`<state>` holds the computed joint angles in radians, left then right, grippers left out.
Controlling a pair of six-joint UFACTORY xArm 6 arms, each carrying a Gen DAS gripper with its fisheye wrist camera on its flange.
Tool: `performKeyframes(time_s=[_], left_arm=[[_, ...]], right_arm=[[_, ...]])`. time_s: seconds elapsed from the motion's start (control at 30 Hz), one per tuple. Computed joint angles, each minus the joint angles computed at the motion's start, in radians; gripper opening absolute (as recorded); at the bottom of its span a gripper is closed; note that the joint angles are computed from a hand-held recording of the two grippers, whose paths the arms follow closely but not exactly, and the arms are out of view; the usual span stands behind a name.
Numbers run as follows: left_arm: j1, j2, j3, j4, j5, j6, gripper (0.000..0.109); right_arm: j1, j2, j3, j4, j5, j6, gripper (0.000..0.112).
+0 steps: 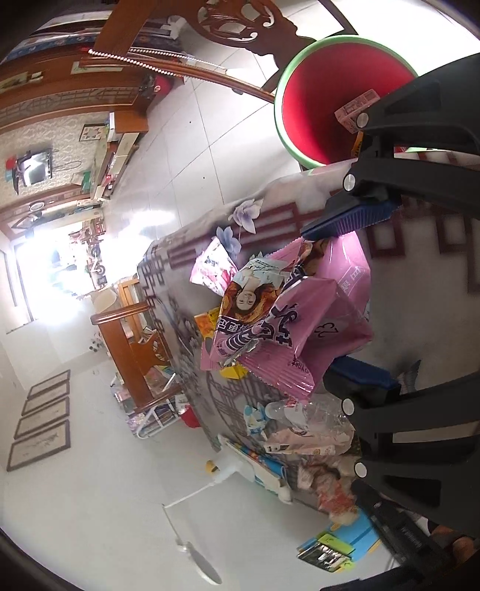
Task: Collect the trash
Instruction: 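Lift the newspaper ball and pink bag and carry both toward the red bucket, then open the left tool over the bucket while the right releases the pink bag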
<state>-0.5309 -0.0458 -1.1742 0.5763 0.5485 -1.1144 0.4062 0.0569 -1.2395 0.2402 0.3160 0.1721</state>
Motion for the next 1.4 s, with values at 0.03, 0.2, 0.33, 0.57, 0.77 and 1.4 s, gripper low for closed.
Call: performKeyframes(time_s=[0.03, 0.2, 0.33, 0.57, 0.77, 1.4], left_arm=[[-0.013, 0.016, -0.015, -0.013, 0.004, 0.014, 0.025], [-0.040, 0.063, -0.055, -0.056, 0.002, 0.055, 0.025], [-0.058, 0.108, -0.099, -0.101, 0.003, 0.091, 0.025], [-0.097, 0.214, -0.204, -0.212, -0.013, 0.195, 0.025], [-0.130, 0.339, -0.356, -0.330, -0.015, 0.321, 0.025], [-0.203, 0.816, -1.047, -0.573, 0.193, 0.609, 0.059]], right_arm=[[-0.003, -0.005, 0.005, 0.012, -0.002, -0.005, 0.058], [-0.020, -0.032, 0.035, 0.073, -0.014, -0.027, 0.059], [-0.035, -0.052, 0.058, 0.069, -0.025, -0.008, 0.059], [-0.089, -0.076, 0.089, -0.013, -0.047, 0.124, 0.059], [-0.173, -0.107, 0.131, -0.150, -0.031, 0.328, 0.059], [-0.317, -0.171, 0.234, -0.317, 0.026, 0.621, 0.070]])
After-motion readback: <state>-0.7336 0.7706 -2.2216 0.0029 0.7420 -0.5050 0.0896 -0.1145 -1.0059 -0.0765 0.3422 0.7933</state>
